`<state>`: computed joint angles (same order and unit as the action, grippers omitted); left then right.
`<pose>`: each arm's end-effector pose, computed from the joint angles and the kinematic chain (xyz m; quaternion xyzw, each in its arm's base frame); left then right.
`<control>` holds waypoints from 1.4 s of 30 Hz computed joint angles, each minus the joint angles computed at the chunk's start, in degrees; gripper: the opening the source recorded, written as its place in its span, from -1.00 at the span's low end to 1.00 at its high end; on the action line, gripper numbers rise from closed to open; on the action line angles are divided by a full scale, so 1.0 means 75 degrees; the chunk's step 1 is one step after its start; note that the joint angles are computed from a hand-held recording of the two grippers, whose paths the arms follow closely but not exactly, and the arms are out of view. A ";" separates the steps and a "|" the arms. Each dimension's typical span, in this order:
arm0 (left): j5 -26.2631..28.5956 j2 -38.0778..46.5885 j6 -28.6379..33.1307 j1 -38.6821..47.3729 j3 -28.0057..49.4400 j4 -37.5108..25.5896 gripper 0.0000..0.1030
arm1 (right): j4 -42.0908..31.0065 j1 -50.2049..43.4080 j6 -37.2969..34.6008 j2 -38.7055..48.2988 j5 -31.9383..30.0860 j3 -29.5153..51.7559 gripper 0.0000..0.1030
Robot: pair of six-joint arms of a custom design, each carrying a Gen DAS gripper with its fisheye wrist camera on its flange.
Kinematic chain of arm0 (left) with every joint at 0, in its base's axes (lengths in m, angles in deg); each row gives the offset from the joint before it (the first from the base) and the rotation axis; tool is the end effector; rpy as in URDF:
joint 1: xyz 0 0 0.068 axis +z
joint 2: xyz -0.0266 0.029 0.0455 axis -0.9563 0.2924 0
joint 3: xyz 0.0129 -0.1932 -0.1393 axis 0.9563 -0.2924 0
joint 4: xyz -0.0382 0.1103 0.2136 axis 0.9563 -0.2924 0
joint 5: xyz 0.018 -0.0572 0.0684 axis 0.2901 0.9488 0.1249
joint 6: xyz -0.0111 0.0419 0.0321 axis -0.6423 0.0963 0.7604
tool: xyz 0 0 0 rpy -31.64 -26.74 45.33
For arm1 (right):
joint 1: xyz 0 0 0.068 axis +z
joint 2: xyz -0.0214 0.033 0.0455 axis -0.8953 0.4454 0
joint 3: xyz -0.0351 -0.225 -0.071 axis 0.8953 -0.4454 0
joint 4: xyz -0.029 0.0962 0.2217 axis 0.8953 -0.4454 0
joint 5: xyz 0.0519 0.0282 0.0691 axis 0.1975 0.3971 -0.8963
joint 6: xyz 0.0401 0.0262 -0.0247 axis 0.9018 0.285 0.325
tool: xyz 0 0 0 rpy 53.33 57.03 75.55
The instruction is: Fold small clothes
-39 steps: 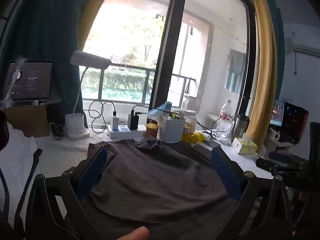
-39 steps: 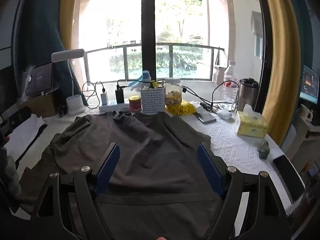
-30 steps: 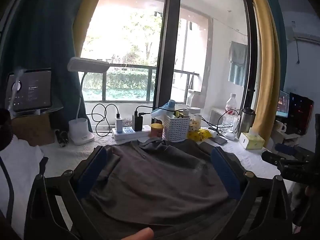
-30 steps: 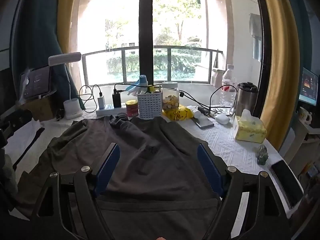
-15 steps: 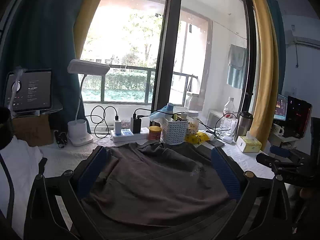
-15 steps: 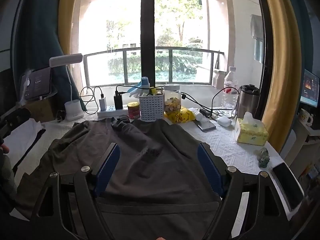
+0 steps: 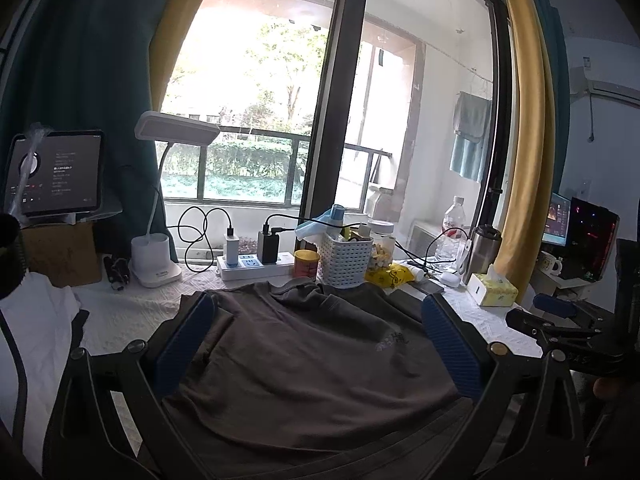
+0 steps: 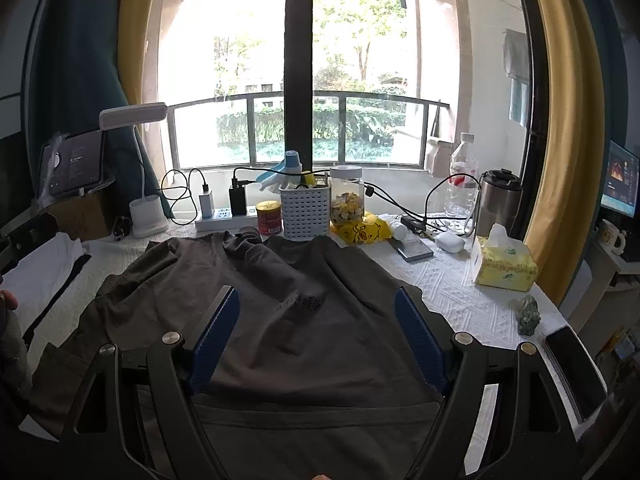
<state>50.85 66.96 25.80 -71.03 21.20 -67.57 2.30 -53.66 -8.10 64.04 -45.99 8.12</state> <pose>0.1446 -0.0018 0.2766 -0.0052 0.7979 -0.1017 0.5942 0.1801 0.0333 0.2910 -0.0819 0.8498 0.0715 0.5157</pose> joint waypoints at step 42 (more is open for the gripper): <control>0.0144 0.0189 0.0042 -0.0058 0.0033 0.0025 0.99 | 0.0053 0.0084 0.0053 0.0093 0.0083 -0.0048 0.60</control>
<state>51.93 68.37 26.11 -71.47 21.45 -67.38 2.70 -53.03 -7.70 64.73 -45.36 7.76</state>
